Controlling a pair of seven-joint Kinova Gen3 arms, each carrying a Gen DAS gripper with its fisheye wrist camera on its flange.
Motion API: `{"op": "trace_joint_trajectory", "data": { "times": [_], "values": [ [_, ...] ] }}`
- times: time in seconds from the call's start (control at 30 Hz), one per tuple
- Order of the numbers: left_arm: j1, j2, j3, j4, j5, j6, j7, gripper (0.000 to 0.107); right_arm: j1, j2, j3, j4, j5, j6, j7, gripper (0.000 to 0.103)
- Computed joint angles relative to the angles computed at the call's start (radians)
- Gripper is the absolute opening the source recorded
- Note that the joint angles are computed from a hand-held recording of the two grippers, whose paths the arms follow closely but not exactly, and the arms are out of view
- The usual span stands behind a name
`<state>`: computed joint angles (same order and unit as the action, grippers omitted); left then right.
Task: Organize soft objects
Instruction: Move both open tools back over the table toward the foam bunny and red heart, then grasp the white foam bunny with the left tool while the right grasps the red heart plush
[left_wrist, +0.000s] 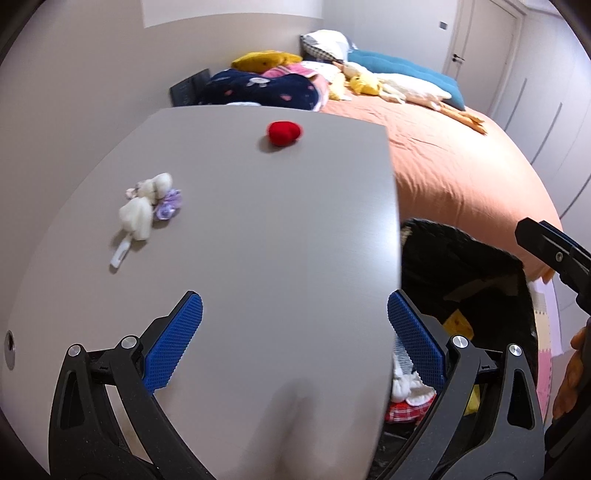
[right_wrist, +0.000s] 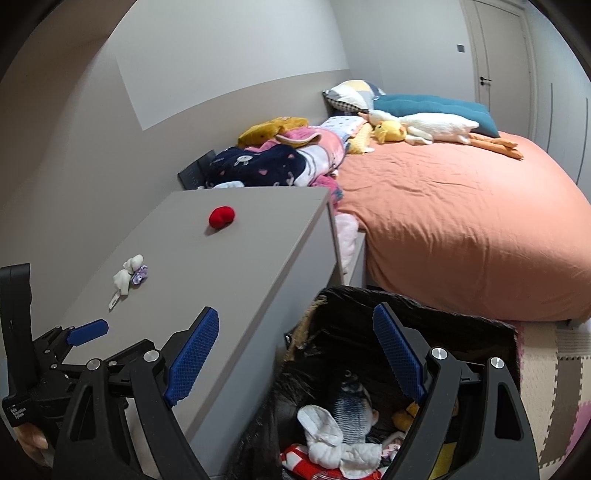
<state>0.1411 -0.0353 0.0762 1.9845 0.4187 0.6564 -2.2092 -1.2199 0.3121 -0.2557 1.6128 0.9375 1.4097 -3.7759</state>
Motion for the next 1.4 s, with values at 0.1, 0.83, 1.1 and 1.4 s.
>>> {"op": "trace_joint_trajectory", "data": {
  "times": [0.1,0.83,1.1,1.4],
  "values": [
    [-0.019,0.021,-0.016,-0.015,0.019,0.004,-0.024,0.097,0.019,0.011,0.008,-0.014,0.006,-0.029,0.026,0.086],
    [-0.168,0.161,-0.022,-0.112,0.007,-0.075,-0.058,0.082,0.137,0.094,0.121,-0.08,-0.031,-0.328,0.214,0.086],
    [-0.24,0.251,-0.005,-0.212,0.025,-0.005,-0.045,0.052,0.168,0.115,0.155,-0.107,-0.048,-0.389,0.286,0.086],
    [-0.286,0.315,0.027,-0.283,0.047,0.063,-0.078,0.052,0.235,0.139,0.19,-0.138,-0.105,-0.478,0.396,0.086]
  ]
}}
